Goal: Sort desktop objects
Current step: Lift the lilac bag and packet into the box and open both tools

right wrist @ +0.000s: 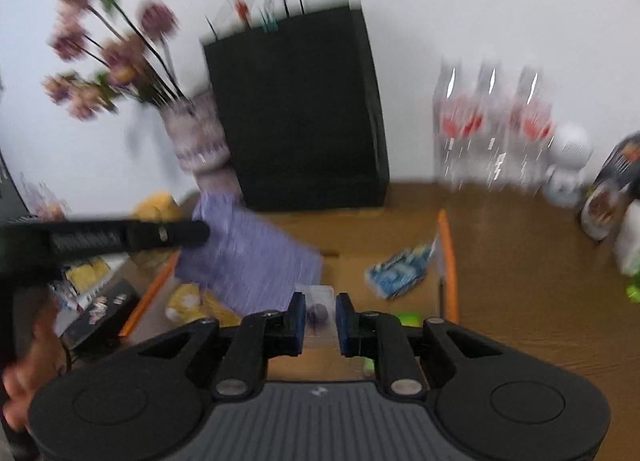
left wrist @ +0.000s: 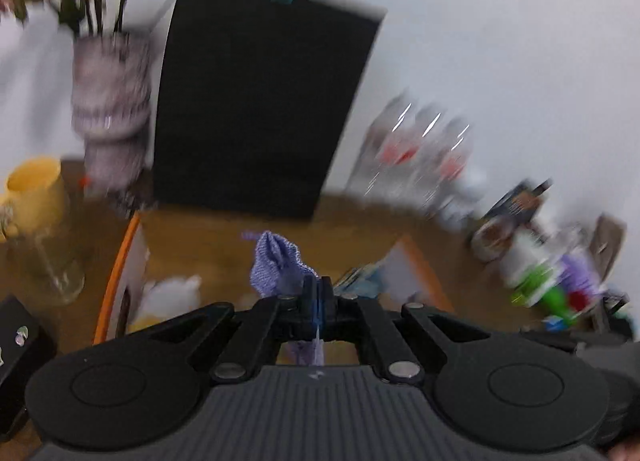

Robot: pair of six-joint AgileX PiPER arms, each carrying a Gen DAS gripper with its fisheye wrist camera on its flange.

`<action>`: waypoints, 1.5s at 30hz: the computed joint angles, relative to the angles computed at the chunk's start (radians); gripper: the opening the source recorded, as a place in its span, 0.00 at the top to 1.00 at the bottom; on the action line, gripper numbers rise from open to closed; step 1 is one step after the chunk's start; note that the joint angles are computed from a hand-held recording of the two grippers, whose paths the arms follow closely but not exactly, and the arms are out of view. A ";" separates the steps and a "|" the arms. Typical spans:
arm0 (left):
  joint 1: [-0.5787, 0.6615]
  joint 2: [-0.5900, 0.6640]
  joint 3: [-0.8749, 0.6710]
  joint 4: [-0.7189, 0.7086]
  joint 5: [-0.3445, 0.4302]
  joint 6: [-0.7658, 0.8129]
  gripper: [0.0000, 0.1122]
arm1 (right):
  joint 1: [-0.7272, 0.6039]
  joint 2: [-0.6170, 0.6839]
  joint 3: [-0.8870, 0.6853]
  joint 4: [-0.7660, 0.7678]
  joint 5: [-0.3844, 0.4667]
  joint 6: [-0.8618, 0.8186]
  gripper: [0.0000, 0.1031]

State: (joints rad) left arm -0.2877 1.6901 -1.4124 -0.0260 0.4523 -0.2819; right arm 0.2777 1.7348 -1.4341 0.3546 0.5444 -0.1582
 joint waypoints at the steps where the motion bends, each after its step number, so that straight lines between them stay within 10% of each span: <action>1: 0.009 0.043 -0.025 0.016 0.012 -0.015 0.99 | 0.002 0.058 -0.056 -0.019 0.027 0.026 0.86; 5: 0.038 0.137 -0.094 0.082 0.061 -0.079 0.91 | 0.005 0.222 -0.218 -0.073 0.103 0.127 0.81; 9: 0.046 0.127 -0.117 0.116 0.109 -0.038 0.48 | -0.003 0.259 -0.284 -0.103 0.166 0.182 0.40; 15: -0.005 0.110 -0.214 0.239 0.345 -0.036 0.14 | 0.006 0.252 -0.349 -0.246 0.327 0.297 0.32; 22: -0.052 0.050 -0.163 0.300 0.431 -0.085 0.11 | 0.034 0.142 -0.258 -0.306 0.396 0.331 0.29; 28: -0.137 -0.141 0.058 0.456 0.362 -0.310 0.10 | 0.079 -0.077 -0.019 -0.359 0.266 0.421 0.21; 35: -0.489 -0.579 0.638 1.018 0.307 -1.009 0.08 | 0.304 -0.502 0.588 -0.946 -0.090 1.106 0.09; 39: -0.665 -0.677 0.857 1.193 0.361 -1.298 0.08 | 0.435 -0.626 0.830 -1.285 -0.109 1.506 0.08; 45: -0.619 -0.666 0.989 1.209 0.236 -1.420 0.08 | 0.581 -0.558 0.994 -1.783 -0.071 2.066 0.08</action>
